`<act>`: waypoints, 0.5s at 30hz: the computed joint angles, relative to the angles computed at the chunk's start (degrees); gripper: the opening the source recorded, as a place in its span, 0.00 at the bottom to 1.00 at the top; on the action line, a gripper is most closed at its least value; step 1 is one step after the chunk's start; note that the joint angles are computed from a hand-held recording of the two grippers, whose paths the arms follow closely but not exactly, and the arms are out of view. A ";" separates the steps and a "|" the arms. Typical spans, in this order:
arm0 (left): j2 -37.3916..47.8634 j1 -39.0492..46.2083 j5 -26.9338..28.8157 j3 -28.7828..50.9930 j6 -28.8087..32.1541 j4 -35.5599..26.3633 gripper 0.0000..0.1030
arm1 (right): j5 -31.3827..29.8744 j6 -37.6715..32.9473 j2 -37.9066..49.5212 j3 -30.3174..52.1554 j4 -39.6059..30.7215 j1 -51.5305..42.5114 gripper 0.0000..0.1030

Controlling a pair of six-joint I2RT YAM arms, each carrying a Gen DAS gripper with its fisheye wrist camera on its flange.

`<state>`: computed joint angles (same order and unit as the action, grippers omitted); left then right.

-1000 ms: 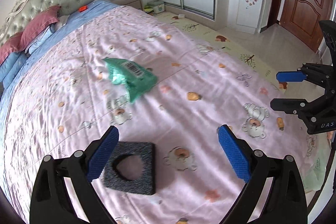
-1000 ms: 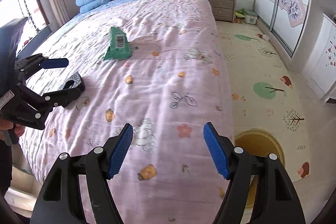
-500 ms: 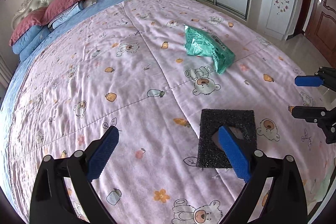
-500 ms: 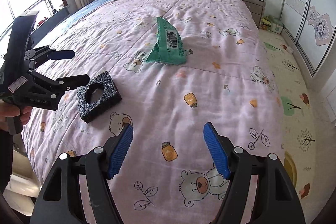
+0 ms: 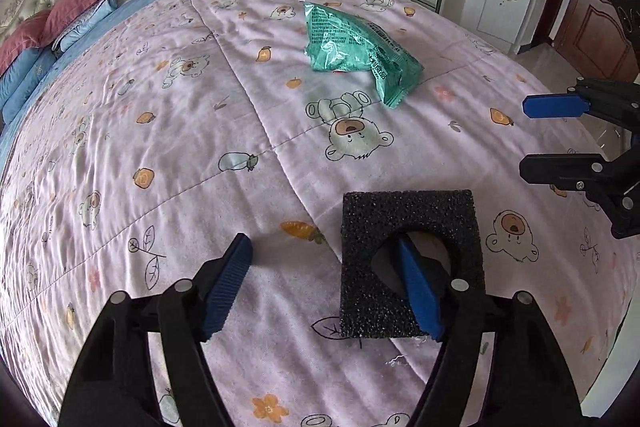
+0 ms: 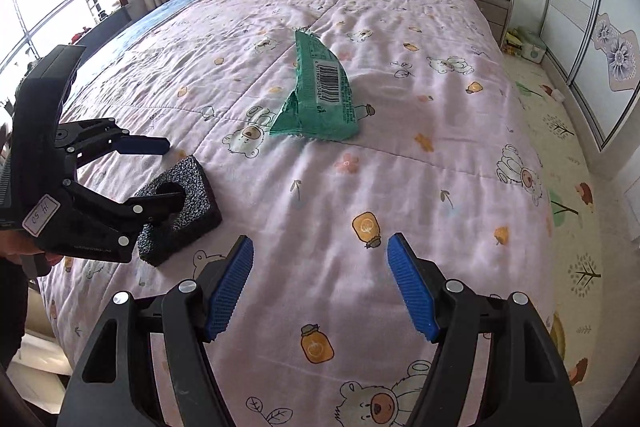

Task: Collect trash
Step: 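Grasp the black foam square with the left tool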

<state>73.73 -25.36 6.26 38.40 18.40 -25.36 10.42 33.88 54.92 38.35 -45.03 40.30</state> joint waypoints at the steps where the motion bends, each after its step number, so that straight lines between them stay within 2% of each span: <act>1: 0.40 0.18 0.96 0.55 -0.09 -0.55 0.51 | -0.33 -0.68 0.73 0.35 0.50 -0.60 0.66; 2: 0.85 0.44 1.98 1.22 -0.24 -1.18 0.37 | -0.65 -1.36 1.33 0.65 0.99 -1.21 0.66; 4: 1.81 0.77 2.35 2.64 -0.66 -1.72 0.27 | -1.24 -2.75 2.83 1.59 1.90 -2.50 0.66; 15: 11.62 7.27 4.83 14.23 -0.41 -1.62 0.26 | -6.90 -11.72 17.59 9.29 9.83 -13.00 0.66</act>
